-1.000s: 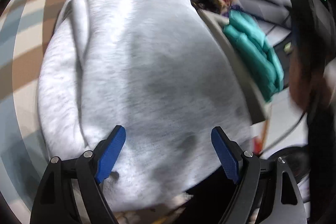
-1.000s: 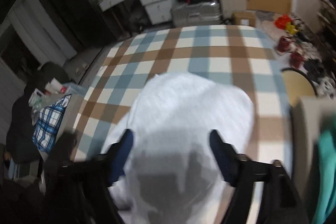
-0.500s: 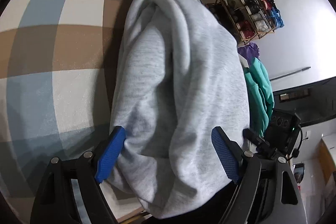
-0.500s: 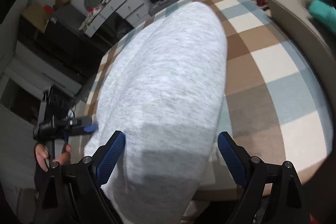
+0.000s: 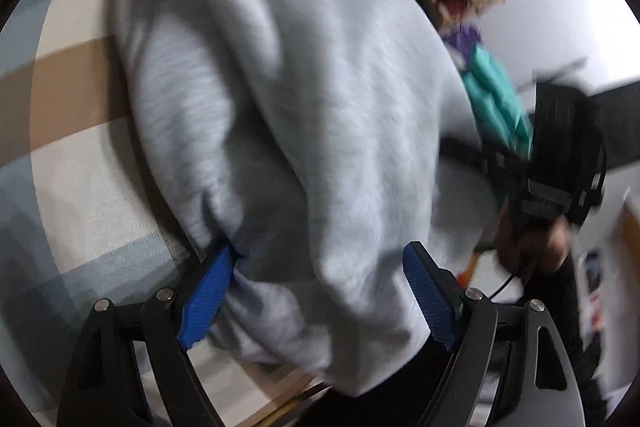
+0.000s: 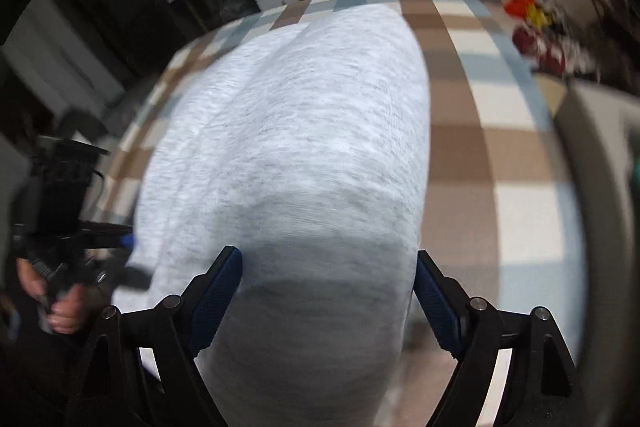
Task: Fold large clothes
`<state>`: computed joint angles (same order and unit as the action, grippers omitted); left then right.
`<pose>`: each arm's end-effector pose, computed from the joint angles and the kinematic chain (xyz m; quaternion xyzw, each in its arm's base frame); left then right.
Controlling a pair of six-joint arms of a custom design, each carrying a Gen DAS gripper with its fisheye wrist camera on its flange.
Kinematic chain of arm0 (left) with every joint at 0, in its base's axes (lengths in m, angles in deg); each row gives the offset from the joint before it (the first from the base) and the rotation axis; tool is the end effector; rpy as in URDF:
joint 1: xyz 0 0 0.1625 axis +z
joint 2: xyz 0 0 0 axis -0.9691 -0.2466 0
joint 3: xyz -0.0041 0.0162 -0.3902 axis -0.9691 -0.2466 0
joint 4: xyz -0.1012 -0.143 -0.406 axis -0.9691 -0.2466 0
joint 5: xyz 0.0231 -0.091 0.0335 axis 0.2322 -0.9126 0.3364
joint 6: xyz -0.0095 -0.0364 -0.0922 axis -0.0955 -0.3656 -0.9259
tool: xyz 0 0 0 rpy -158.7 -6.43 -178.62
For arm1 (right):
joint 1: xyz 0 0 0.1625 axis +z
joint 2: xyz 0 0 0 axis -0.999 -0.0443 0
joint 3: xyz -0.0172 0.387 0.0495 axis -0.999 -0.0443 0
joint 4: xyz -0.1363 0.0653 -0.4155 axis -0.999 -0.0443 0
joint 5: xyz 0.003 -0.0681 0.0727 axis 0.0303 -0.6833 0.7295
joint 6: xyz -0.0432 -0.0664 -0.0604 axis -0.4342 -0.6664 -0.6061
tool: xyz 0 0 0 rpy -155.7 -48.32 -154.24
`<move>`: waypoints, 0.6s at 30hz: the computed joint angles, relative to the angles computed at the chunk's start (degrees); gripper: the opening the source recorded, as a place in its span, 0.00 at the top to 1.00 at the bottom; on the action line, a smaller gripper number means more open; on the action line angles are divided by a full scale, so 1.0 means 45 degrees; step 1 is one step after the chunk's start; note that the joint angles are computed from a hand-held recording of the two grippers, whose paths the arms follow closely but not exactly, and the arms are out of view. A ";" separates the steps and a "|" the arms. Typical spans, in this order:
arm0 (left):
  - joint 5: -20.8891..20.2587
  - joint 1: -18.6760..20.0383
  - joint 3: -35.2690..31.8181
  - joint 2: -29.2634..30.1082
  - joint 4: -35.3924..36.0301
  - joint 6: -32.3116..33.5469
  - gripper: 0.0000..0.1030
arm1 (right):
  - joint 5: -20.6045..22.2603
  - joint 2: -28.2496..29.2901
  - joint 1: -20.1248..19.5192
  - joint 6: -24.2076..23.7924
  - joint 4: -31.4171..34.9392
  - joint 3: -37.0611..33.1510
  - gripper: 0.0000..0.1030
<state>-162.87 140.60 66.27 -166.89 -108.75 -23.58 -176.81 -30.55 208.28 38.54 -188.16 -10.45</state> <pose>-0.1266 -0.6112 0.4288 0.0939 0.9903 -0.0988 0.0260 0.4573 -0.5866 0.0486 0.3196 -0.9235 0.0615 0.2032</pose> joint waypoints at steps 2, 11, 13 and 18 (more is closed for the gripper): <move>0.0008 -0.0009 -0.0236 -0.0076 -0.0103 -0.0776 0.24 | -0.0082 -0.0020 0.0004 -0.0111 0.0255 -0.0030 0.18; -0.0801 -0.0766 -0.1405 0.0161 -0.3744 0.0672 0.22 | -0.0791 -0.0369 0.0180 -0.1200 -0.2322 0.1388 0.18; -0.0190 -0.0493 -0.3078 0.1807 -0.2523 0.0318 0.22 | -0.0653 -0.0448 0.0131 -0.1055 -0.2524 0.1539 0.18; -0.0020 0.0814 -0.3869 0.3099 -0.1027 -0.1485 0.34 | -0.0688 -0.0445 0.0159 -0.1210 -0.3242 0.1832 0.18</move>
